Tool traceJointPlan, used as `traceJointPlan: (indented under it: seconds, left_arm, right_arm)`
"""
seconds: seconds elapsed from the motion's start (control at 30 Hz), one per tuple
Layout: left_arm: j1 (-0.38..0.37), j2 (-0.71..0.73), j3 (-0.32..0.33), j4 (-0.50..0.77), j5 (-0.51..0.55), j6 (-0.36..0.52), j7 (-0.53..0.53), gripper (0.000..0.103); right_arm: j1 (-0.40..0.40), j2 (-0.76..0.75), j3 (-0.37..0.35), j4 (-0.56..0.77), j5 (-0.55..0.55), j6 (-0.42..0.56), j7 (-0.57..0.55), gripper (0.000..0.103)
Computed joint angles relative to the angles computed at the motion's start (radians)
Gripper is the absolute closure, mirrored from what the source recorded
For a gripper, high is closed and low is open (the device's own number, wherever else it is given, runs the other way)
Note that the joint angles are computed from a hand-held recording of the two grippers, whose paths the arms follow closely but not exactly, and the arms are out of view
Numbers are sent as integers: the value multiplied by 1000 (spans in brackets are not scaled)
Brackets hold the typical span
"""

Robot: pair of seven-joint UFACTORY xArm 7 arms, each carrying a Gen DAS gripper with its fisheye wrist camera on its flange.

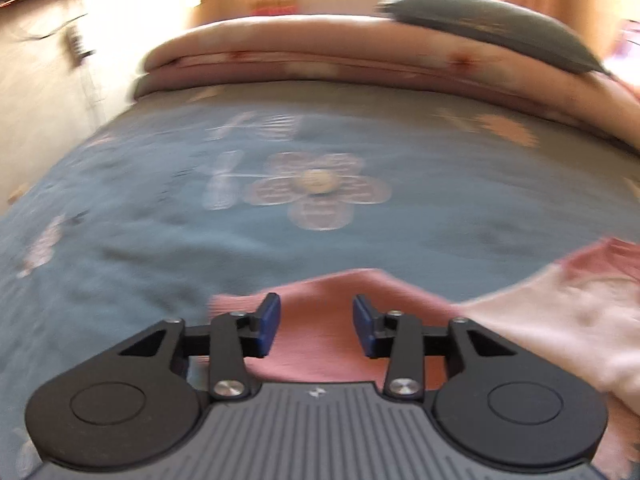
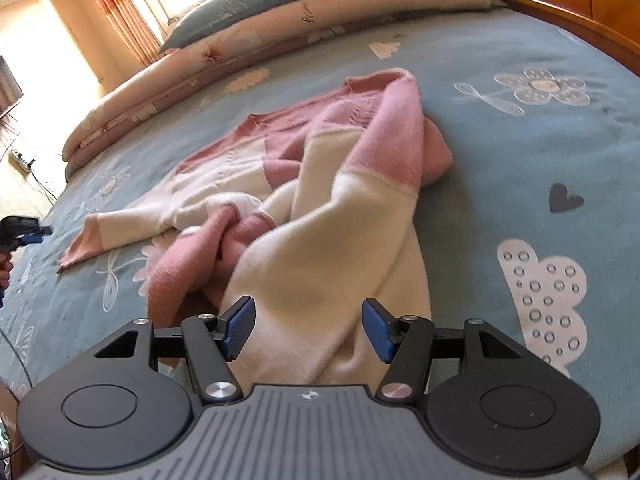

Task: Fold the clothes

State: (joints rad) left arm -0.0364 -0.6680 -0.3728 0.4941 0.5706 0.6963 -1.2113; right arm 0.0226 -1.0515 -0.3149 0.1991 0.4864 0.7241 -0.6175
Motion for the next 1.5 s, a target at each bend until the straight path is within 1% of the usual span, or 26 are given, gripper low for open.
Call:
traceJointPlan:
  seconds: [0.1, 0.17, 0.27, 0.33, 0.43, 0.5, 0.53, 0.6, 0.67, 0.7, 0.77, 0.8, 0.9, 0.97, 1.0, 1.03, 1.1, 1.2, 1.23, 1.27, 1.33, 1.37, 1.4, 1.47, 1.5]
  left_arm:
    - [-25, 118, -23, 50, 8, -90, 10, 61]
    - [-28, 198, -54, 90, 55, -145, -2, 61]
    - [-16, 305, -97, 155, 177, -212, -72, 59]
    - [-10, 379, -116, 207, 270, -243, -123, 58]
    - [2, 493, -143, 303, 456, -252, -210, 55]
    - [-8, 562, -154, 366, 589, -229, -278, 50]
    - [-19, 591, -155, 392, 651, -223, -313, 50]
    - [-48, 648, -149, 442, 760, -207, -367, 50]
    - [-81, 695, -135, 489, 791, -201, -343, 50]
    - [-97, 710, -128, 509, 773, -202, -296, 49]
    - [-129, 740, -115, 551, 732, -204, -197, 48]
    - [-143, 754, -109, 571, 700, -206, -142, 48]
    - [-174, 766, -101, 620, 490, -214, 62, 48]
    - [-199, 763, -99, 648, 385, -199, 153, 47]
    - [-212, 763, -97, 662, 334, -191, 197, 44]
    - [-223, 762, -95, 672, 287, -190, 239, 42]
    - [-247, 768, -92, 699, 191, -176, 311, 42]
    - [-286, 778, -79, 728, 107, -168, 385, 41]
    - [-301, 781, -72, 737, 96, -157, 397, 41]
    - [-317, 785, -65, 748, 87, -144, 401, 41]
    - [-344, 789, -49, 762, 58, -136, 410, 41]
    - [-355, 789, -40, 764, 43, -139, 413, 41]
    - [-367, 785, -30, 760, 37, -150, 410, 41]
    - [-392, 775, -6, 738, 51, -176, 404, 41]
    - [-406, 769, 7, 724, 64, -188, 398, 41]
  right_arm:
    - [47, 22, -13, 38, 13, -12, -41, 39]
    - [93, 49, -27, 76, 27, -22, -86, 39]
    - [184, 109, -42, 130, 62, -82, -190, 39]
    - [260, 186, -59, 176, 94, -139, -271, 39]
    - [365, 348, -87, 264, 165, -219, -382, 39]
    - [431, 467, -124, 337, 242, -247, -466, 39]
    - [452, 516, -137, 368, 282, -254, -498, 39]
    - [471, 592, -154, 420, 349, -251, -541, 39]
    - [458, 646, -156, 459, 386, -224, -544, 39]
    - [431, 666, -143, 475, 371, -201, -512, 39]
    - [369, 674, -100, 480, 324, -189, -452, 39]
    - [331, 667, -72, 477, 285, -182, -418, 39]
    - [197, 634, 28, 480, 145, -123, -257, 41]
    - [110, 619, 91, 500, 72, -61, -133, 44]
    - [73, 609, 116, 511, 44, -29, -73, 46]
    - [47, 597, 135, 516, 21, -13, -31, 46]
    - [3, 561, 183, 504, -49, -14, 45, 46]
    - [-25, 504, 228, 478, -145, -7, 130, 49]
    - [-24, 491, 229, 474, -159, 8, 153, 50]
    - [-25, 478, 233, 470, -170, 23, 184, 53]
    - [-26, 460, 238, 462, -192, 49, 239, 55]
    - [-30, 451, 244, 456, -205, 56, 270, 60]
    - [-34, 443, 251, 450, -219, 67, 304, 65]
    - [-33, 427, 249, 435, -234, 91, 345, 66]
    - [-38, 413, 255, 417, -248, 91, 369, 68]
